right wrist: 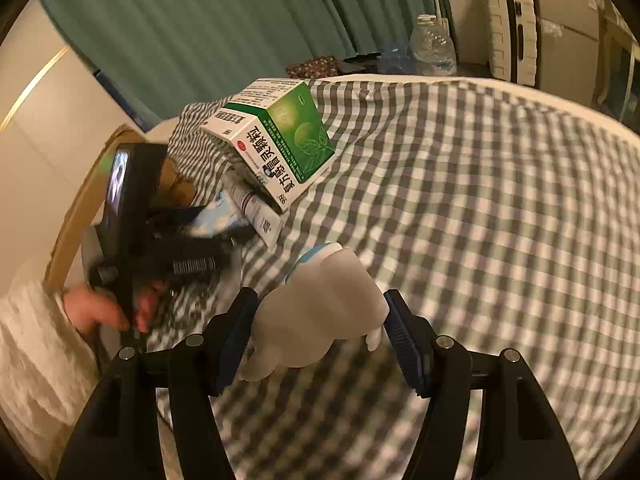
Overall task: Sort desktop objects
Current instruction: 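Grasp the white rabbit figurine with the right gripper while the left grasps the blue tissue pack, then drop the tissue pack and rabbit figurine into the cardboard box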
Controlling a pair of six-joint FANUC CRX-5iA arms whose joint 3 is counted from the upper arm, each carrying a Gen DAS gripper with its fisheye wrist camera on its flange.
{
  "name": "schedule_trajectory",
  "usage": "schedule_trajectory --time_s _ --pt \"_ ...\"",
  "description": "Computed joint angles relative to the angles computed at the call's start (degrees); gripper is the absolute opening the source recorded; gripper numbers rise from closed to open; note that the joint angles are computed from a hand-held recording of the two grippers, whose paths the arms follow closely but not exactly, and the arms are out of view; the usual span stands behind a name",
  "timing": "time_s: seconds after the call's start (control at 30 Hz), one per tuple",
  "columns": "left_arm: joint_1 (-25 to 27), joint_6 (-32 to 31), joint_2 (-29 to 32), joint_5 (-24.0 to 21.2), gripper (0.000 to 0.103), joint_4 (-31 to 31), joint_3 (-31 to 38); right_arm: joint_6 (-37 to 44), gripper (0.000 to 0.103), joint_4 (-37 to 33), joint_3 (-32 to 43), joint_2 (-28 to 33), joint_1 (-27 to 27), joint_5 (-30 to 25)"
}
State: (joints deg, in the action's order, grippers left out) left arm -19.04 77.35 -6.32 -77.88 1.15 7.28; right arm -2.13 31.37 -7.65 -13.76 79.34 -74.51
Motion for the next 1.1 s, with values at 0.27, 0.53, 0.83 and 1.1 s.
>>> schedule_trajectory --time_s 0.27,0.53,0.83,1.1 --pt "-9.27 14.58 -11.31 -2.40 0.058 -6.41 -0.78 -6.46 0.064 2.90 1.79 -2.27 9.25 -10.71" --pt "-2.71 10.47 -14.72 8.59 0.058 4.28 -8.38 -22.85 0.064 14.88 -5.34 1.18 13.71 -7.87" --pt "7.40 2.41 -20.09 17.08 0.058 15.20 -13.67 -22.60 0.064 14.77 0.95 6.17 15.61 -15.52" --pt "22.71 -1.69 -17.80 9.48 0.058 19.83 -4.29 -13.10 0.064 18.64 14.99 14.06 10.64 -11.87"
